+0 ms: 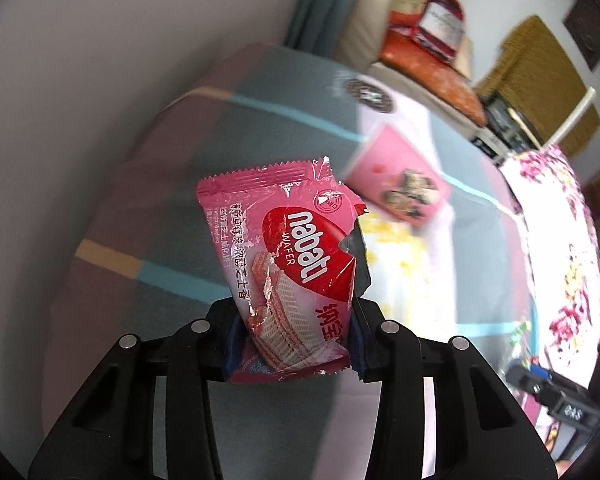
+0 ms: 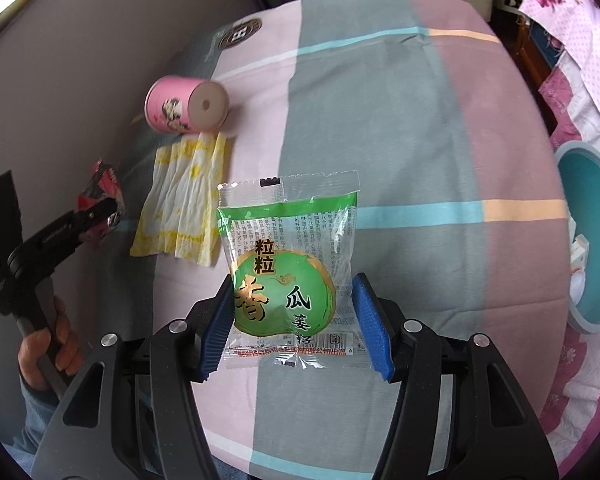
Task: Collect trash
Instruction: 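Grasp the pink nabati wafer pack with the left gripper while the right grasps the green snack, then drop the wafer pack in the teal bin with left gripper while right drops the green snack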
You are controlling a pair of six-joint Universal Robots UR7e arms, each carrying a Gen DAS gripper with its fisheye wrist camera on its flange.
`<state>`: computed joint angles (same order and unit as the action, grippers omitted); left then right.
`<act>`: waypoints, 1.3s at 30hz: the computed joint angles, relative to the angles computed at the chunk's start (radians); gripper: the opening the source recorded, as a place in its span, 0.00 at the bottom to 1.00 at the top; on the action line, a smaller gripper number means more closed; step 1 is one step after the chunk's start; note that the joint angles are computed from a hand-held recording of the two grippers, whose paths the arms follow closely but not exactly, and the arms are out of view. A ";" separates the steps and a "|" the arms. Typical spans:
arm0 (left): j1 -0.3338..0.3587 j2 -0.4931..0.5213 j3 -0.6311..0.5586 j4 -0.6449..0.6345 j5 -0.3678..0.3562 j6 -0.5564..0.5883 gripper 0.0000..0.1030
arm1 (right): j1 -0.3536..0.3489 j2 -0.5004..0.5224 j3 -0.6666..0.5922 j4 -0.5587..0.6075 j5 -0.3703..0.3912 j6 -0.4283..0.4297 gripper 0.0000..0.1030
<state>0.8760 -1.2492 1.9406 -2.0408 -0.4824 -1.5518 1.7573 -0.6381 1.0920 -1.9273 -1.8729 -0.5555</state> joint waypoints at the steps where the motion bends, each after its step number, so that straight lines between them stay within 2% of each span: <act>1: -0.004 0.014 -0.010 -0.026 0.000 0.035 0.41 | -0.004 -0.001 -0.007 -0.001 0.008 0.002 0.54; 7: -0.002 0.159 -0.125 -0.202 -0.043 0.317 0.41 | -0.034 -0.009 -0.058 -0.021 0.043 0.025 0.54; 15: 0.019 0.378 -0.363 -0.259 -0.116 0.581 0.41 | -0.085 -0.017 -0.132 -0.065 0.074 0.054 0.54; 21: 0.035 0.560 -0.589 -0.279 -0.192 0.776 0.41 | -0.127 -0.008 -0.223 -0.080 0.087 0.078 0.54; 29: 0.048 0.766 -0.896 -0.150 -0.267 0.895 0.41 | -0.176 0.031 -0.369 -0.064 0.100 0.112 0.54; 39: 0.057 0.951 -1.184 -0.040 -0.346 0.981 0.41 | -0.214 0.103 -0.567 -0.022 0.073 0.146 0.54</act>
<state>0.9327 -0.2983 0.7565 -2.0804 -0.8280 -0.5712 1.5436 -0.5348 0.5251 -1.9498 -1.7995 -0.4094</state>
